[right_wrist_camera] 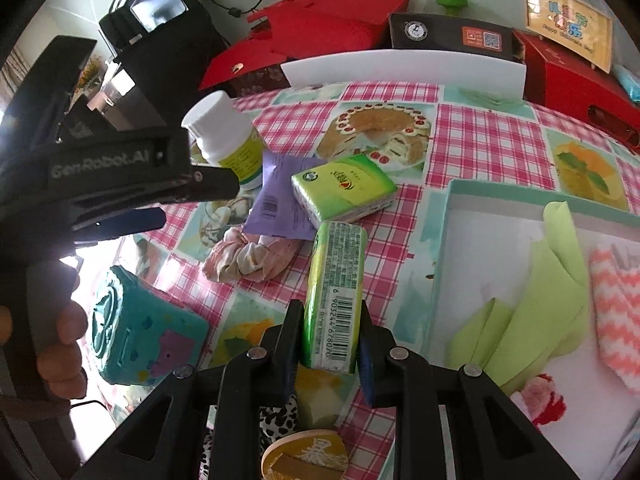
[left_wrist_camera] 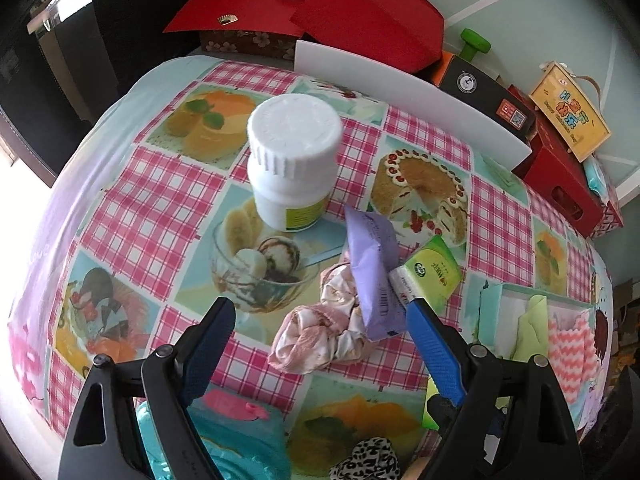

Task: Organize soft objects
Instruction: 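Grasp the purple packet with the left gripper while the right holds the green pack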

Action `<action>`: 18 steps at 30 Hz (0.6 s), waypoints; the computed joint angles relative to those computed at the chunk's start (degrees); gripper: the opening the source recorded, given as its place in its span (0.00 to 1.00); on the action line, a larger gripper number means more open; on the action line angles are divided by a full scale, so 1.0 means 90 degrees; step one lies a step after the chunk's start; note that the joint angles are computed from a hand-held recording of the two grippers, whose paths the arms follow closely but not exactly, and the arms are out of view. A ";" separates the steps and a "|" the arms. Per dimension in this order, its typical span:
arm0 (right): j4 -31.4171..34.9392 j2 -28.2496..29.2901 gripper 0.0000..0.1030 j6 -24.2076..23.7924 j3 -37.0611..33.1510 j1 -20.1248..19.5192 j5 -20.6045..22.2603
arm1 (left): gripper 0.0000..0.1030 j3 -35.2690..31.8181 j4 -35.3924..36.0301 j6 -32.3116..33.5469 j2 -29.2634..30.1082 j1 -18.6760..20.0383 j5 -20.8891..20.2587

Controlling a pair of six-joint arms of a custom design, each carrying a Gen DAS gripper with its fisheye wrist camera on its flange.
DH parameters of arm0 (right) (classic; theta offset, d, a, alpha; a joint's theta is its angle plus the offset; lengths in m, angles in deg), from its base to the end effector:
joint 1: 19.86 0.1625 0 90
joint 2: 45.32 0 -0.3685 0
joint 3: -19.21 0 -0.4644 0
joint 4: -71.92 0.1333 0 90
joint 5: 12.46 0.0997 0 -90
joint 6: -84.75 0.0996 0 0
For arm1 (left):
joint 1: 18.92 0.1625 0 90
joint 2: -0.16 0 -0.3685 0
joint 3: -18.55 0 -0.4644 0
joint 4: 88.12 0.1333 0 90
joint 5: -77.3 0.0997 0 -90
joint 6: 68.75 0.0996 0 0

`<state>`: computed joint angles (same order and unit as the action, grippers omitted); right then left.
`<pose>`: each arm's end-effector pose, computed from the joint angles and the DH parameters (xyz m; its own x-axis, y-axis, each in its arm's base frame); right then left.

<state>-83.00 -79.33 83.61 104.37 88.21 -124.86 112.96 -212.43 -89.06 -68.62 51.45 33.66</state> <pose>0.3126 -0.6507 -0.0588 -0.9009 -0.2189 0.3748 -0.3193 0.9192 -0.2306 -0.0286 -0.6916 0.2522 -0.7593 -0.2022 -0.6185 0.0731 0.9180 -0.3898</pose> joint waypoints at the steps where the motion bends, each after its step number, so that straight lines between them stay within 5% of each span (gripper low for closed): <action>1: -0.0009 -0.0024 0.25 0.0015 0.0014 -0.0004 0.0005 | 0.85 -0.0009 -0.0012 0.0018 0.0018 0.0000 0.0001; 18: -0.0583 -0.0553 0.25 0.0153 0.0493 -0.0052 -0.0007 | 0.67 -0.0156 -0.0416 0.0048 0.0319 0.0041 -0.0174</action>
